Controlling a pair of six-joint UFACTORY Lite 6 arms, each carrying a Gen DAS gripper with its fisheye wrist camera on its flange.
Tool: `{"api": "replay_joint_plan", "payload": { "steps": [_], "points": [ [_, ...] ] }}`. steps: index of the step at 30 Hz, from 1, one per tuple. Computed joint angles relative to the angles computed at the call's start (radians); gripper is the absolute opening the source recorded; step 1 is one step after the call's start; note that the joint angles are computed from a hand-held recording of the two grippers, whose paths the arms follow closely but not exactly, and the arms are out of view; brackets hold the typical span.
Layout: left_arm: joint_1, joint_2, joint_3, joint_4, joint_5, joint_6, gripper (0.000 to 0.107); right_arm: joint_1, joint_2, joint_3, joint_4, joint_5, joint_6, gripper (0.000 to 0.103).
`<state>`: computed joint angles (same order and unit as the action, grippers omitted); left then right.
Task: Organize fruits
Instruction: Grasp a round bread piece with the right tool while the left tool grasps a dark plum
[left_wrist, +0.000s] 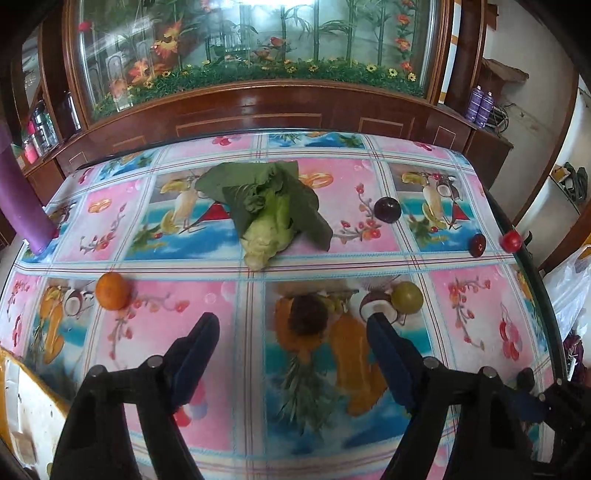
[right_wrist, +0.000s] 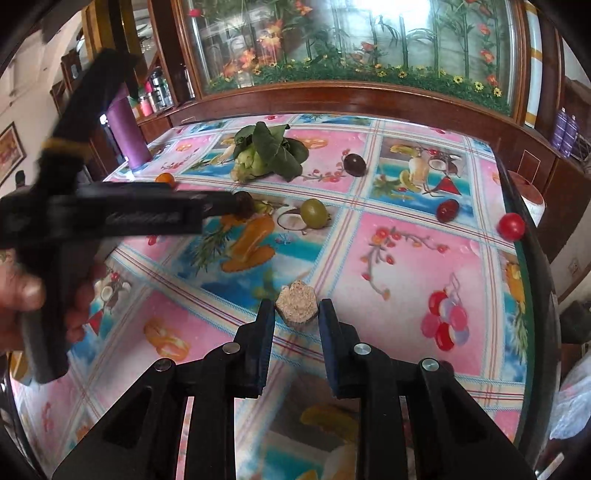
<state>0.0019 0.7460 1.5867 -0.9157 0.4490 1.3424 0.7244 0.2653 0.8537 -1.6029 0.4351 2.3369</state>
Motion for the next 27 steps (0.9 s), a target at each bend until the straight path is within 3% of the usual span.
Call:
{"api": "replay_joint_plan", "payload": {
  "steps": [2, 4, 8, 12, 21, 27],
  "points": [
    [-0.017, 0.045, 0.048, 0.041, 0.012, -0.050, 0.067, -0.001, -0.016, -0.020, -0.015, -0.001, 0.025, 0.024],
    [-0.030, 0.091, 0.095, 0.105, 0.040, -0.106, 0.041, -0.007, -0.031, -0.039, -0.037, -0.004, 0.057, 0.024],
    [-0.018, 0.097, 0.089, 0.049, 0.041, -0.039, 0.027, -0.003, -0.048, -0.055, -0.039, 0.002, 0.073, 0.024],
    [0.052, 0.075, 0.080, 0.010, 0.156, 0.005, 0.027, 0.026, -0.052, -0.055, 0.004, 0.028, 0.044, 0.024],
    [0.277, -0.248, -0.358, -0.083, 0.282, 0.318, 0.027, 0.178, -0.086, -0.056, 0.142, 0.125, -0.007, 0.024],
    [0.478, -0.464, -0.627, -0.077, 0.299, 0.482, 0.027, 0.292, -0.083, -0.052, 0.208, 0.176, 0.027, 0.024]
  ]
}}
